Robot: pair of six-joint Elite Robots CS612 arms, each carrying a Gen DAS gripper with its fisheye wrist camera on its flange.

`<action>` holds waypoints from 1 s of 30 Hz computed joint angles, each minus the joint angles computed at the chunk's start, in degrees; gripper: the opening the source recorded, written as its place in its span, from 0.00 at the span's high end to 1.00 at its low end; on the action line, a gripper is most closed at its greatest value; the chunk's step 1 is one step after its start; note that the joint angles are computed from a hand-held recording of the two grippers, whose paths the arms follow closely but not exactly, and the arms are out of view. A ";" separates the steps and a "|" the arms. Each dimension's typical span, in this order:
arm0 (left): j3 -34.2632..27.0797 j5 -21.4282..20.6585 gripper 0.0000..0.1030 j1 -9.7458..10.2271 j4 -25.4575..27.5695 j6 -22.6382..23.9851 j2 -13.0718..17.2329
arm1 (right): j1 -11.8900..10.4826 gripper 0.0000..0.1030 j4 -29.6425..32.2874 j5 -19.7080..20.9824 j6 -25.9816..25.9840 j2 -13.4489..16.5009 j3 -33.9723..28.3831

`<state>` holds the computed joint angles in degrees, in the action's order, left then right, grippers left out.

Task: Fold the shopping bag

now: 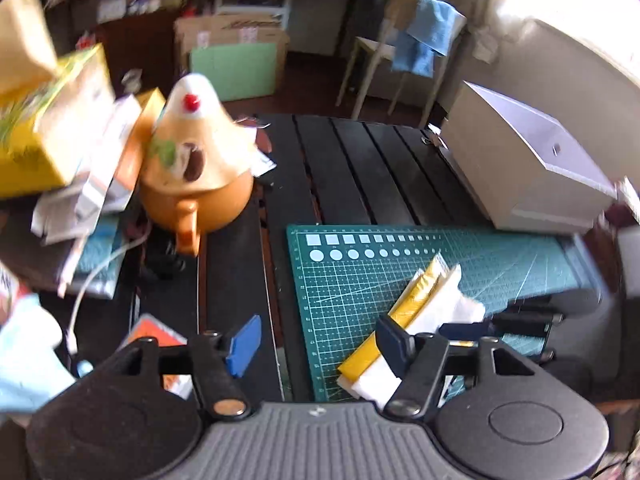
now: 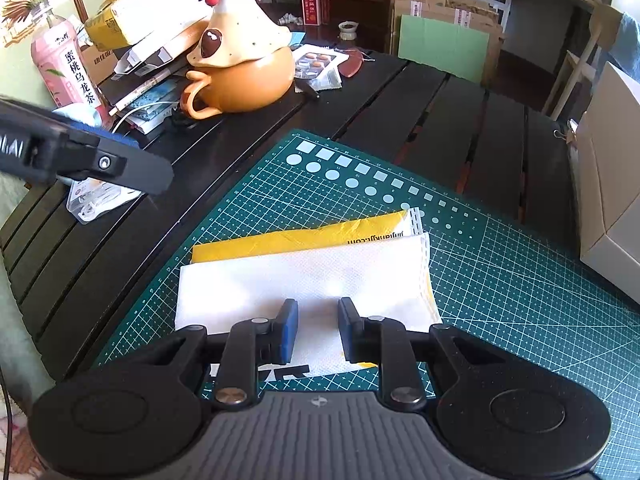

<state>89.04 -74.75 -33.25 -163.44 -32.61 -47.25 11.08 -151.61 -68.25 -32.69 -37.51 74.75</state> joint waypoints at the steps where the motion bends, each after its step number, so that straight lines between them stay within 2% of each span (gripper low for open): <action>1: -0.59 -0.27 0.39 0.08 1.06 3.24 0.14 | 0.02 0.78 0.14 -0.07 -0.01 0.00 -0.06; 2: -1.21 -0.47 0.39 0.13 2.20 6.34 0.29 | 0.03 0.78 0.22 -0.13 -0.02 -0.01 -0.09; 4: -1.28 2.37 0.39 -0.40 0.70 7.04 0.76 | 0.04 0.78 0.33 -0.19 -0.01 -0.01 -0.12; 7: -2.22 3.52 0.39 -0.52 0.92 2.62 1.53 | 0.02 0.78 0.48 -0.14 0.09 -0.02 -0.17; 8: -2.66 1.32 0.43 -0.10 1.44 1.42 1.68 | 0.00 0.78 0.53 -0.11 0.12 -0.02 -0.18; 9: -3.12 -1.27 0.54 0.39 1.97 0.36 1.82 | -0.01 0.78 0.55 -0.05 0.14 -0.02 -0.18; 10: -3.37 -5.09 0.61 1.08 1.51 -0.77 2.02 | -0.03 0.78 0.59 0.00 0.15 -0.01 -0.19; 11: -3.43 -7.00 0.75 1.39 1.25 -1.33 2.08 | -0.06 0.78 0.69 0.11 0.22 0.00 -0.24; 12: -3.61 -7.79 0.84 1.46 1.73 -1.22 2.13 | -0.10 0.78 0.84 0.25 0.27 0.02 -0.30; 14: -4.04 -9.11 0.89 1.54 2.99 -0.77 2.23 | -0.17 0.78 1.10 0.49 0.47 0.06 -0.42; 18: -5.11 -12.16 0.90 1.75 3.18 0.35 3.09 | -0.19 0.78 1.22 0.56 0.62 0.08 -0.50; 20: -5.90 -15.17 0.90 2.26 3.35 -0.02 3.63 | -0.15 0.78 1.33 0.41 0.58 0.08 -0.56; 23: -8.24 -15.63 0.90 2.35 8.47 -0.63 4.83 | -0.08 0.78 1.46 0.14 0.46 0.10 -0.66; 27: -8.42 -16.26 0.90 2.50 8.91 -1.38 5.19 | 0.04 0.78 1.61 -0.36 0.18 0.10 -0.75; 30: -9.63 -15.11 0.88 2.11 12.39 -1.72 5.51 | 0.15 0.77 1.98 -0.76 0.38 0.10 -0.92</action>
